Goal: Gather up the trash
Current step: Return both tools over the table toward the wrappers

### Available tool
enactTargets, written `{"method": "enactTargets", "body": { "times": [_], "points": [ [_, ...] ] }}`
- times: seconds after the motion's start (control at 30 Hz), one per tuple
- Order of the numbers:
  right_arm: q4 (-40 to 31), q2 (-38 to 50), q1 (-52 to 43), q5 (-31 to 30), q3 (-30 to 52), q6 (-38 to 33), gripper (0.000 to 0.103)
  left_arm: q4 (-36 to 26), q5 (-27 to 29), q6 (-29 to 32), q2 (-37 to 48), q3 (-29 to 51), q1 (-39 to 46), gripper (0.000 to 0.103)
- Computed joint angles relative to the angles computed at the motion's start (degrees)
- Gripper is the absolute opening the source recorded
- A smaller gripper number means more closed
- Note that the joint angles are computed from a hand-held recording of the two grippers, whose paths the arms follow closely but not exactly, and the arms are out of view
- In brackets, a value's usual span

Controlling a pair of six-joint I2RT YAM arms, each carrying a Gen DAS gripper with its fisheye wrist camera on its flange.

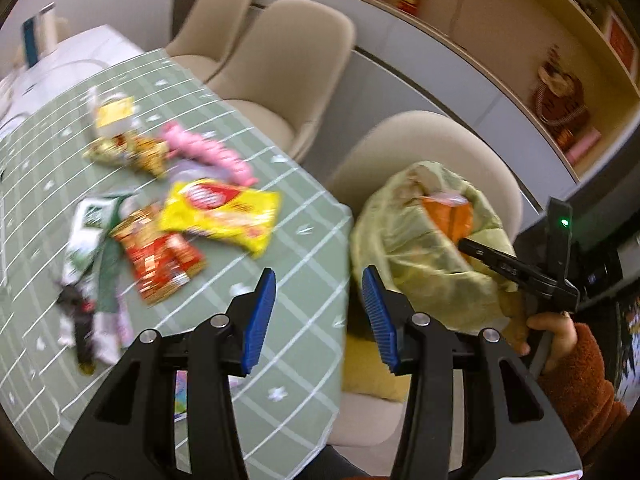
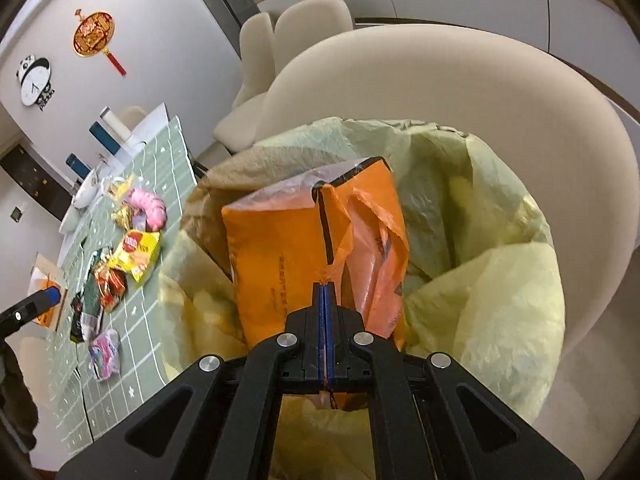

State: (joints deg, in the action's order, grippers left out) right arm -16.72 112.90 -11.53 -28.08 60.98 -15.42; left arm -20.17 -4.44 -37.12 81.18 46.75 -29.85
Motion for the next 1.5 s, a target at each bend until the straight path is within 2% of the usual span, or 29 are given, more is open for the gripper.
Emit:
{"method": "enactTargets", "body": {
  "times": [0.17, 0.23, 0.33, 0.37, 0.43, 0.47, 0.67, 0.77, 0.97, 1.1, 1.17, 1.23, 1.33, 1.43, 1.5],
  "points": [
    [1.6, -3.7, -0.1, 4.0, -3.2, 2.0, 0.003, -1.1, 1.2, 0.4, -7.6, -7.1, 6.0, 0.043],
    [4.5, -7.2, -1.1, 2.1, -6.7, 2.9, 0.003, -1.2, 1.3, 0.7, -10.6, -9.9, 8.1, 0.043],
    [8.3, -13.1, -1.1, 2.9, -12.0, 4.5, 0.006, -1.6, 0.9, 1.9, -15.3, -13.6, 11.1, 0.043],
    [10.2, -16.3, -0.6, 3.5, -14.8, 5.4, 0.009, -1.9, 0.5, 2.8, -17.2, -14.9, 12.4, 0.043],
    [12.2, -21.0, 0.4, 3.2, -18.4, 7.0, 0.038, -2.8, -0.4, 4.8, -19.9, -16.6, 14.5, 0.043],
    [13.4, -23.8, 1.3, 2.8, -20.6, 8.2, 0.041, -3.3, -0.7, 6.0, -21.4, -17.5, 15.7, 0.043],
    [18.2, -34.9, 12.0, 7.8, -28.6, 17.0, 0.041, -8.4, 5.9, 18.9, -33.6, -22.8, 31.4, 0.043],
    [21.5, -36.5, 21.9, 11.5, -31.4, 23.3, 0.050, -12.4, 12.7, 29.0, -39.0, -24.8, 43.9, 0.043],
    [20.4, -31.7, 39.0, 20.0, -30.6, 30.9, 0.050, -15.0, 26.3, 45.4, -37.6, -27.1, 65.5, 0.043],
    [22.4, -28.5, 47.3, 25.1, -30.7, 36.4, 0.050, -14.1, 30.3, 51.6, -32.5, -27.4, 70.3, 0.043],
    [22.4, -26.1, 49.9, 25.4, -30.0, 37.7, 0.050, -13.0, 29.6, 51.3, -31.8, -27.6, 68.8, 0.043],
    [23.9, -23.9, 51.2, 24.5, -30.2, 38.0, 0.050, -11.9, 27.9, 48.4, -32.4, -28.0, 66.3, 0.043],
    [26.7, -18.8, 51.9, 23.3, -29.7, 36.9, 0.050, -11.5, 23.9, 41.0, -35.2, -28.3, 62.2, 0.043],
    [33.2, -13.5, 51.0, 19.6, -29.9, 33.4, 0.050, -12.9, 22.2, 33.9, -39.3, -28.9, 58.6, 0.043],
    [33.7, -10.2, 50.3, 16.5, -27.9, 30.4, 0.050, -14.2, 20.1, 31.0, -42.6, -29.9, 55.0, 0.043]
  ]
}}
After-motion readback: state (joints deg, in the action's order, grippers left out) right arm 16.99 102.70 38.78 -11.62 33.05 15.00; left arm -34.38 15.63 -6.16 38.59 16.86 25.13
